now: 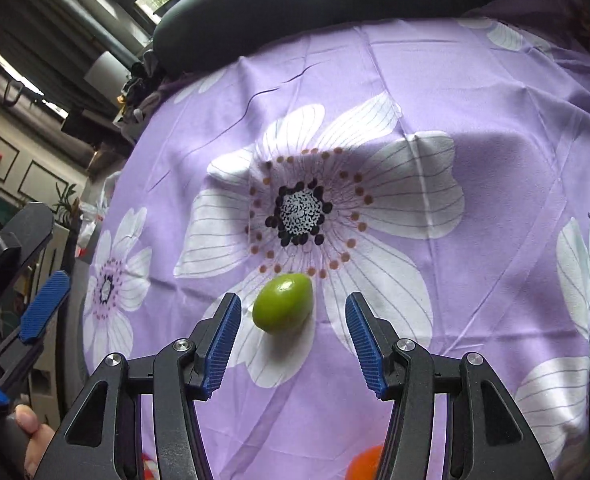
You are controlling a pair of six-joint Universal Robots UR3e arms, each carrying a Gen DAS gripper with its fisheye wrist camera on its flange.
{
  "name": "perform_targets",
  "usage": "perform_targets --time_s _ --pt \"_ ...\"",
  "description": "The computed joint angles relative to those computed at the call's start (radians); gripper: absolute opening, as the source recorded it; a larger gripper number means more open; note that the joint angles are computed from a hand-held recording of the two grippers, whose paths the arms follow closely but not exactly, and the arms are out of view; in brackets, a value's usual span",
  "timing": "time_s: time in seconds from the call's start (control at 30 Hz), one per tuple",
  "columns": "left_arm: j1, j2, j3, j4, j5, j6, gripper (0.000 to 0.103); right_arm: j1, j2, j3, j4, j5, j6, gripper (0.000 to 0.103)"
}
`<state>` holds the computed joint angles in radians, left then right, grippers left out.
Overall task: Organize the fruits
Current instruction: 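Move the right tool to the green lime and close on it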
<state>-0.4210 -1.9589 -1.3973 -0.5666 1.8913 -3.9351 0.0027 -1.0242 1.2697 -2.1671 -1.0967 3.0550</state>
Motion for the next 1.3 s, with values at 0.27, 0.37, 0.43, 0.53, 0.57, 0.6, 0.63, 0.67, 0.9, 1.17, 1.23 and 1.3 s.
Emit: perform_targets --time_s 0.27,0.37,0.43,0.53,0.57,0.6,0.63,0.67,0.9,1.17,1.23,1.3 --pt "0.004 -0.026 0.012 -0.028 -0.012 0.037 0.085 0.03 0.073 -0.055 0.018 0.02 0.001 0.039" --pt "0.027 -0.027 0.002 -0.017 -0.087 0.042 0.084 0.025 0.056 -0.051 0.03 -0.012 0.004 0.038" --pt "0.035 -0.034 0.008 -0.018 -0.117 0.053 0.083 0.012 0.031 -0.032 0.019 -0.064 0.019 0.038" --pt "0.04 -0.056 0.033 -0.026 -0.169 0.062 0.083 -0.037 -0.003 -0.008 0.035 -0.097 0.024 0.038" --pt "0.047 -0.066 0.038 -0.021 -0.201 0.068 0.083 -0.054 -0.008 -0.011 0.055 -0.1 0.012 0.038" --pt "0.05 -0.081 0.057 -0.033 -0.234 0.071 0.083 -0.067 -0.008 -0.023 0.084 -0.104 -0.009 0.038" --pt "0.055 -0.097 0.074 -0.043 -0.267 0.073 0.082 -0.078 -0.005 -0.035 0.106 -0.106 -0.025 0.038" --pt "0.058 -0.115 0.095 -0.057 -0.294 0.073 0.081 -0.091 -0.004 -0.034 0.115 -0.101 -0.029 0.038" --pt "0.056 -0.2 0.199 -0.127 -0.379 0.084 0.073 -0.163 -0.026 0.011 0.096 -0.043 -0.007 0.038" --pt "0.064 -0.279 0.276 -0.14 -0.554 0.147 0.059 -0.226 -0.135 0.146 -0.054 0.029 0.0 0.042" --pt "0.067 -0.309 0.291 -0.116 -0.618 0.167 0.055 -0.242 -0.122 0.135 -0.038 0.069 0.008 0.042" --pt "0.072 -0.345 0.323 -0.128 -0.682 0.182 0.052 -0.253 -0.098 0.113 -0.012 0.103 0.015 0.042"
